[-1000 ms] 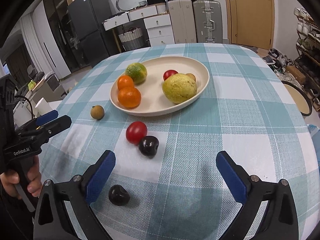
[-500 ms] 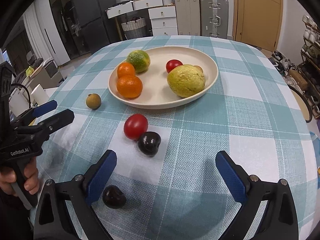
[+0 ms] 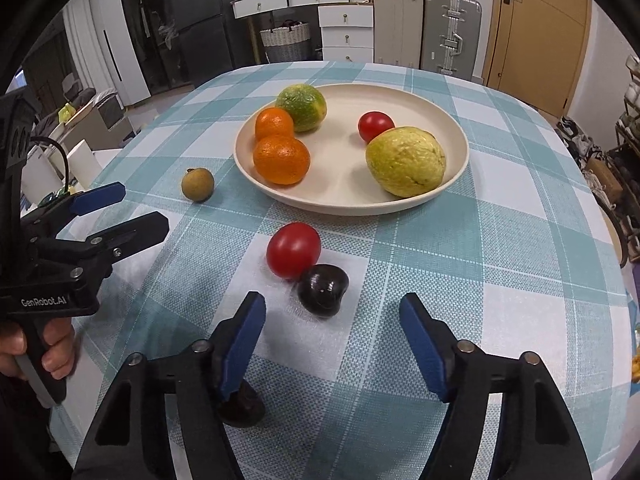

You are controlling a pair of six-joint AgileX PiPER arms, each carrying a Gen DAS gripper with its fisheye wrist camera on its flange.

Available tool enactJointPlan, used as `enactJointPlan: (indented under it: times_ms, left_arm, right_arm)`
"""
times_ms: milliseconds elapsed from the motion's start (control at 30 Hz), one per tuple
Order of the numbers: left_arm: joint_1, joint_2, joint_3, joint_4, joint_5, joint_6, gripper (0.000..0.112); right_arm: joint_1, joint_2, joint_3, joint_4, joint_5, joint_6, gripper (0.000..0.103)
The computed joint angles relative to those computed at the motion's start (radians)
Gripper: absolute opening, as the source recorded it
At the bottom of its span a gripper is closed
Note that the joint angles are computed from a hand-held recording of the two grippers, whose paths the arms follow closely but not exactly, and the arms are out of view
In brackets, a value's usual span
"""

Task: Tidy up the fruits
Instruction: 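Close the right tool around a dark plum on the cloth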

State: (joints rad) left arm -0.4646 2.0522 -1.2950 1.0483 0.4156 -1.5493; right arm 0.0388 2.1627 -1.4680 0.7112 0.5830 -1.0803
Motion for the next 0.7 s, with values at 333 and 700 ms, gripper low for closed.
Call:
enactJointPlan:
  times_ms: [333, 700]
  left_arm:
    - [0.008, 0.001, 0.0, -0.037, -0.01, 0.03, 0.102]
    - [0.017, 0.004, -0.003, -0.061, -0.016, 0.044, 0.102]
  right_arm:
    - [0.003, 0.002, -0.007, -0.005, -0.011, 0.017, 0.055]
    - [-0.015, -0.002, 0.003, 0.042, 0.006, -0.032, 0.037]
